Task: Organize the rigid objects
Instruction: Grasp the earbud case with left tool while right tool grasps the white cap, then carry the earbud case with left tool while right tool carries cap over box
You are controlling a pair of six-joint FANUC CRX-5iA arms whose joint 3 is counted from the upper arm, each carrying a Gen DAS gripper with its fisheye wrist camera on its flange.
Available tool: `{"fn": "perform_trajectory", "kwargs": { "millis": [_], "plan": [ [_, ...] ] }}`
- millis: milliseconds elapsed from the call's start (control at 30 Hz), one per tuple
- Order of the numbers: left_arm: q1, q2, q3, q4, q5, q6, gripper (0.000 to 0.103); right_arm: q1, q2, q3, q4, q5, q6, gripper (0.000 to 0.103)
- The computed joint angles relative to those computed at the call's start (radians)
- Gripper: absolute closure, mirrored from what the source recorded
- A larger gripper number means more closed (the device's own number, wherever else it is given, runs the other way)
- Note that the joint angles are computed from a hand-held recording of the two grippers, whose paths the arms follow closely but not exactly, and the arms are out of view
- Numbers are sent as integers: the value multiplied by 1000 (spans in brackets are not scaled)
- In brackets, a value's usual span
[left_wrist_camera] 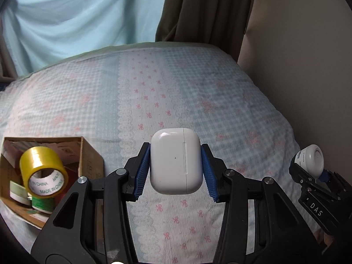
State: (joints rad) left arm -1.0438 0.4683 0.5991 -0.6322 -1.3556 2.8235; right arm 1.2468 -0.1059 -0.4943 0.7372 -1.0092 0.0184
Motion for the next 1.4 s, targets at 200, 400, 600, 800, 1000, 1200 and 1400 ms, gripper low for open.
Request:
{"fn": "perform_trajectory", "kwargs": {
  "millis": [200, 400, 600, 800, 1000, 1200, 1400],
  "plan": [
    [-54, -118, 39, -29, -165, 9, 62, 88, -36, 151, -63, -137, 82, 51],
    [-113, -246, 16, -86, -324, 40, 62, 160, -2, 318, -109, -186, 173, 51],
    [-140, -425, -129, -95, -373, 96, 62, 234, 104, 501, -158, -222, 224, 51],
    [-129, -641, -337, -43, -338, 102, 62, 300, 264, 708, -189, -271, 201, 51],
    [-62, -829, -515, 26, -300, 8, 62, 325, 442, 938, -242, -299, 173, 51],
    [72, -951, -639, 126, -254, -118, 62, 307, 598, 1157, -340, -315, 223, 51],
    [254, -1011, -747, 243, -172, -252, 62, 261, 765, 1415, -451, -387, 353, 51]
  ]
}}
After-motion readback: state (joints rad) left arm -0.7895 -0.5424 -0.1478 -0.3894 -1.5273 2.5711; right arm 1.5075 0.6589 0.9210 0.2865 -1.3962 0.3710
